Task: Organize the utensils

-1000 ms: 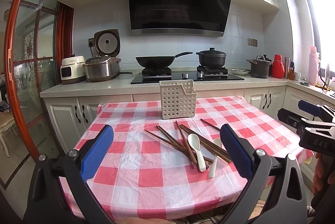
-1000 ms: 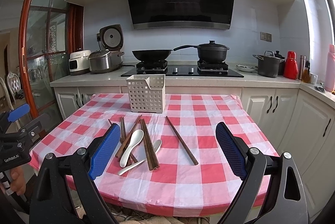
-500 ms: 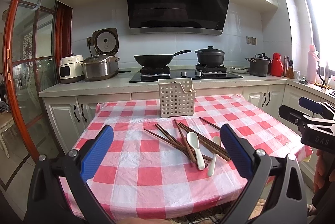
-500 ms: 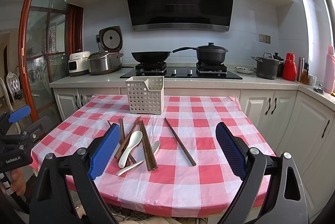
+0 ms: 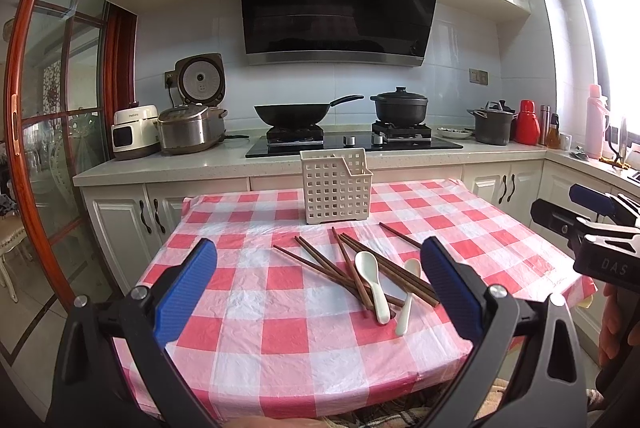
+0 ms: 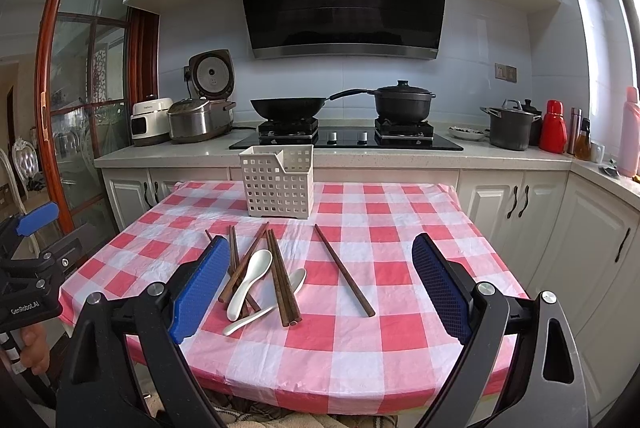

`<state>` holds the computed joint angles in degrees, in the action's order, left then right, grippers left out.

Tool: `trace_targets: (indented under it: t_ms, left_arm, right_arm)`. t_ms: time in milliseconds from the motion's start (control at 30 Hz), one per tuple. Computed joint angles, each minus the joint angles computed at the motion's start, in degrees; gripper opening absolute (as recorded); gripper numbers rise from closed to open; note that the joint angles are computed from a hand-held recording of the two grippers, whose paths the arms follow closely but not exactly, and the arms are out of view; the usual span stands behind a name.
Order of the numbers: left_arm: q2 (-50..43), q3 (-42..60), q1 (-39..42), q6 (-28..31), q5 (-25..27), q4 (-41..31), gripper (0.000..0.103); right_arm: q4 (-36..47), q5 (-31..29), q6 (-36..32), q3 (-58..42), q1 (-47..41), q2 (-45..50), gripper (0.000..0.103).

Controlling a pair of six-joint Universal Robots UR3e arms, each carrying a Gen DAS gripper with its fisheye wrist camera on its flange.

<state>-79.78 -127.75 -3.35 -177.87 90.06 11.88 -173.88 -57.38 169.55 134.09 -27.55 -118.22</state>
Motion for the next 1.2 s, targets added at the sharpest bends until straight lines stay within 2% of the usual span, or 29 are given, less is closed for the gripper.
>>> trace_targets:
  t_ms: [733,1200]
  left_arm:
    - [-1.48,-0.23,-1.05,-0.05,1.06,1.55,0.098]
    - [-1.36,-0.79,-0.33,0.02,0.39,1.22,0.098]
  right_arm:
    - [1.79,0.74,-0.69,0.18,-0.61,-1.09,0.087]
    - [0.89,-1.31,-0.13,-1.31,1.47,1.77,0.087]
